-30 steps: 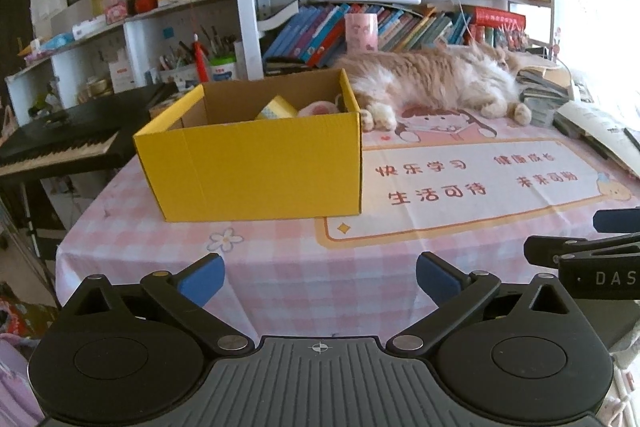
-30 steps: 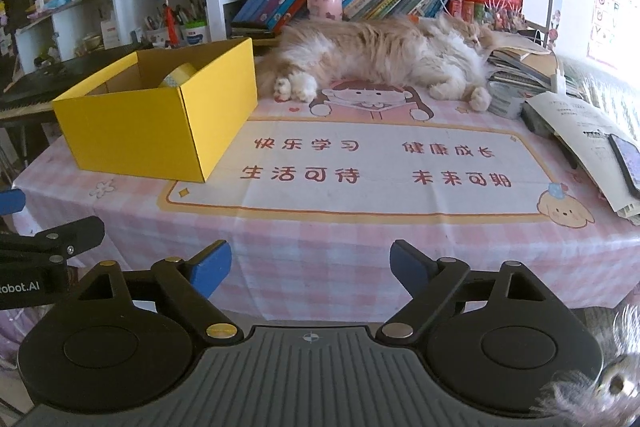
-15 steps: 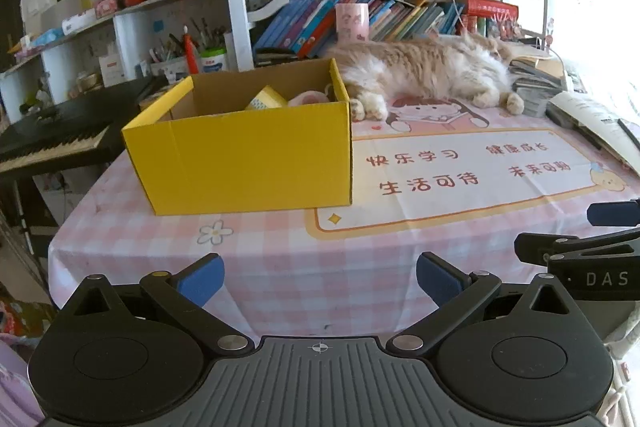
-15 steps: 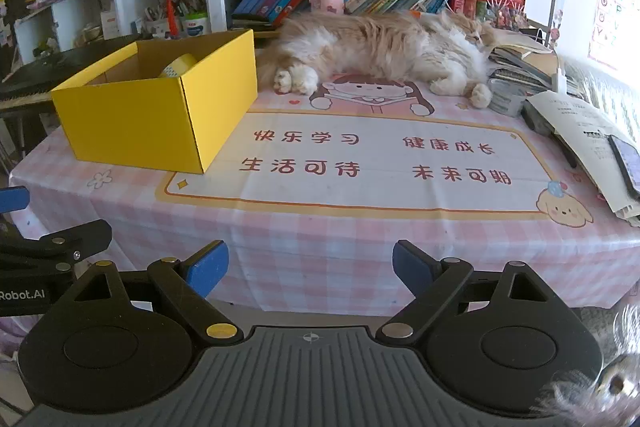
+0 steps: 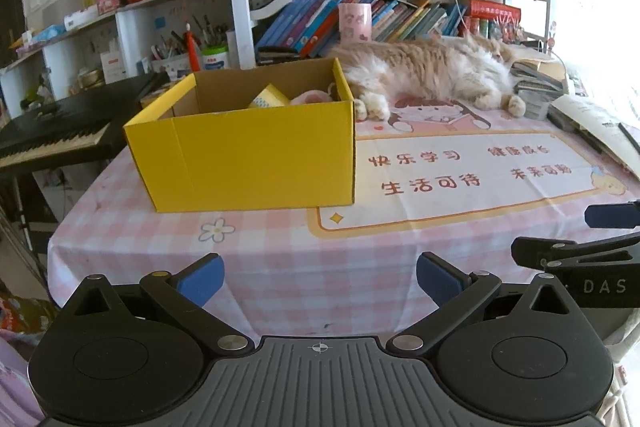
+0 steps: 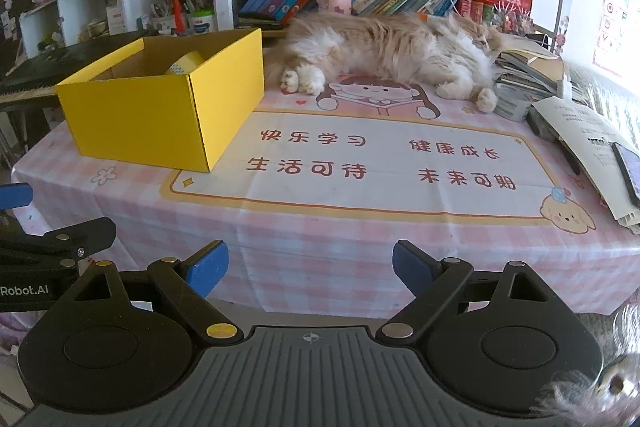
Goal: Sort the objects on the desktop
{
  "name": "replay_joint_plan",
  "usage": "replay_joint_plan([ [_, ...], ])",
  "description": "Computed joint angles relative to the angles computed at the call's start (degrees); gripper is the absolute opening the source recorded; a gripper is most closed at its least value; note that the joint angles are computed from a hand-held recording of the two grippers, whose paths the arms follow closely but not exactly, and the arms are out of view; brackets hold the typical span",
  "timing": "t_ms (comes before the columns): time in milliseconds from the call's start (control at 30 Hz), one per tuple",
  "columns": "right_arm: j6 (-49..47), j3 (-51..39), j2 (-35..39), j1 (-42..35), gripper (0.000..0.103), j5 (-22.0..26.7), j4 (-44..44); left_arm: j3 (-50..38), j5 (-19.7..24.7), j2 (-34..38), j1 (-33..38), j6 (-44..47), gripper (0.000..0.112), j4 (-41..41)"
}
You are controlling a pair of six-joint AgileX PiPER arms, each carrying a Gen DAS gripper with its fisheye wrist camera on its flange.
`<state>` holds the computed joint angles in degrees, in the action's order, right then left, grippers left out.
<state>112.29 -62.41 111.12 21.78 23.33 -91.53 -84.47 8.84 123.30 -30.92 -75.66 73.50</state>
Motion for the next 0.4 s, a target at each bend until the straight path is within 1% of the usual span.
replay_joint_plan([
  [133, -0.4, -0.1, 0.1, 0.2, 0.089, 0.1, 0.2, 0.3, -0.6, -0.1, 0.3, -2.0, 0.103, 1.3],
  [300, -0.7, -0.1, 0.0, 0.2, 0.089, 0.2, 0.5, -0.4, -0.8, 0.2, 0.4, 1.9, 0.103, -3.2],
  [367, -1.0, -0.2, 0.0, 0.1, 0.089, 0.2, 0.7, -0.4, -0.9, 0.3, 0.4, 2.2, 0.103, -3.3],
  [400, -1.1, -0.2, 0.0, 0.1, 0.089, 0.1, 0.9, -0.6, -0.8, 0.4, 0.4, 4.2, 0.103, -5.2],
])
